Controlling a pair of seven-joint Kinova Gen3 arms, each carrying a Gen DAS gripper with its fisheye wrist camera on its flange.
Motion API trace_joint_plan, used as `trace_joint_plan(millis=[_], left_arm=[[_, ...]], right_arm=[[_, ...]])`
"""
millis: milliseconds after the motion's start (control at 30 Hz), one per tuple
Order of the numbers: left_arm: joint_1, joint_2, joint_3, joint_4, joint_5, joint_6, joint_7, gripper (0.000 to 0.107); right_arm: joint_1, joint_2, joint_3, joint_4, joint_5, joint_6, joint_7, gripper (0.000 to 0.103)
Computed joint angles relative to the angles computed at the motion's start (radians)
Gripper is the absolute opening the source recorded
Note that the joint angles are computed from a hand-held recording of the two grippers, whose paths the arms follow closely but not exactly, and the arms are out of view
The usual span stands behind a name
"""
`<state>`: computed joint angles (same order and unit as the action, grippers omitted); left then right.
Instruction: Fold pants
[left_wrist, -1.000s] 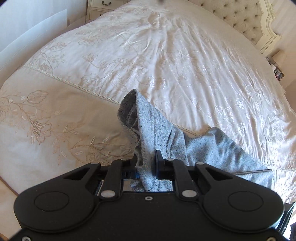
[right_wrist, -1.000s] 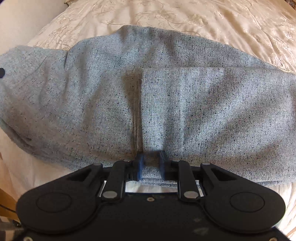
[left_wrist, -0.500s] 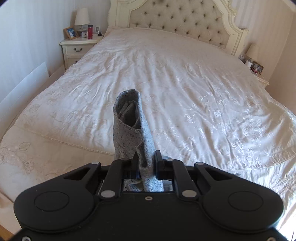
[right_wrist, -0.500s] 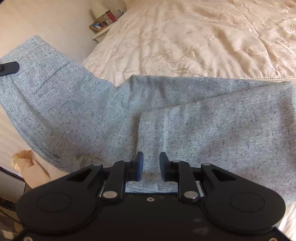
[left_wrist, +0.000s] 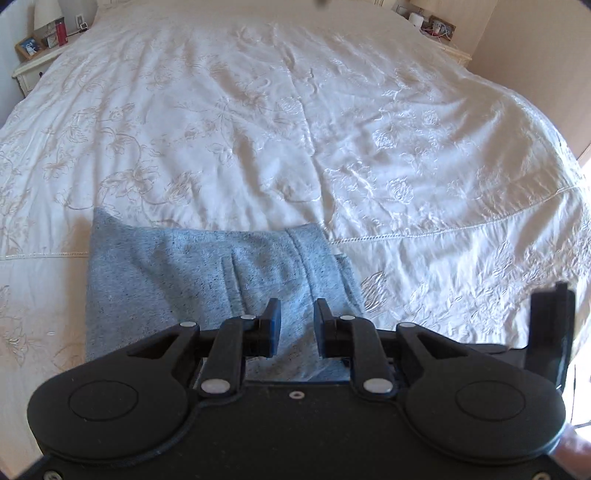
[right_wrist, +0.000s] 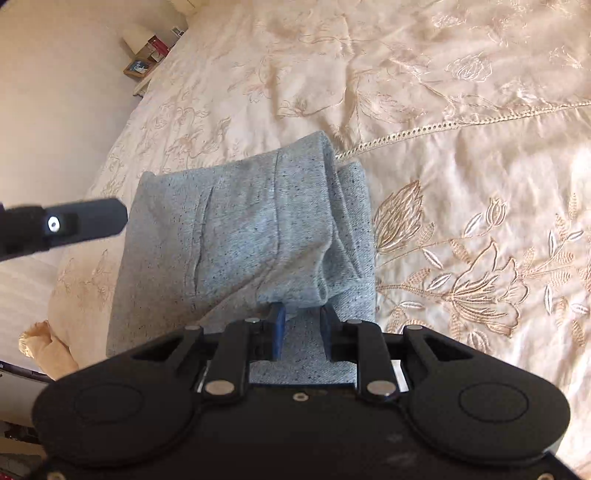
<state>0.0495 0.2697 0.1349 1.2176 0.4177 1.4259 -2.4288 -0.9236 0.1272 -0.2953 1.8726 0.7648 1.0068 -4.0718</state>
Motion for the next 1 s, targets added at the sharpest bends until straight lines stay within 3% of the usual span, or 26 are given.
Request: trace_joint_plan(millis=[167,233,367,533,700,767,867,933,1000], left_arm=[[0.001,-0.006,-0.045,0.039,-0.142,-0.099,0.007,0.028],[-0.002,0.01,-0.057,0.035,-0.195,-0.117,0.029,0.028],[-0.031,0.024,-0.071,0.031,-0.257,-0.118,0.038,0.028],[-0.048,0.012,-0.069,0.057,-0.288,-0.115,0.031,0.028],[-0.065,-0.013,-0.063,0.095,-0.277,-0.115,-0.02,0.029],[-0.067,-0.022,-0.062,0.112,-0.271,-0.121,-0.043,0.029],[-0.069,-0.025,-0.061,0.121,-0.26,-0.115,-0.065,0.029],[-0.067,-0.029,-0.063,0.127,-0.259,-0.119,-0.067,0.029],[-0.064,-0.028,-0.065,0.127,-0.26,-0.114,-0.06,0.029]], right_arm=[[-0.003,-0.044,-0.025,0.011,0.046,0.08,0.007,0.032],[-0.015,-0.06,0.005,0.029,0.083,0.07,0.0,0.038],[0.129,-0.048,0.013,0.044,0.042,-0.054,0.14,0.039],[0.22,-0.038,0.063,0.09,-0.061,-0.22,0.273,0.039],[0.226,-0.074,0.076,0.159,-0.067,-0.342,0.286,0.04],[0.253,-0.092,0.044,0.18,-0.068,-0.385,0.283,0.04],[0.243,-0.083,0.02,0.171,-0.048,-0.328,0.259,0.039],[0.193,-0.085,0.048,0.175,-0.002,-0.271,0.179,0.041],[0.212,-0.09,0.023,0.193,0.05,-0.28,0.1,0.041]])
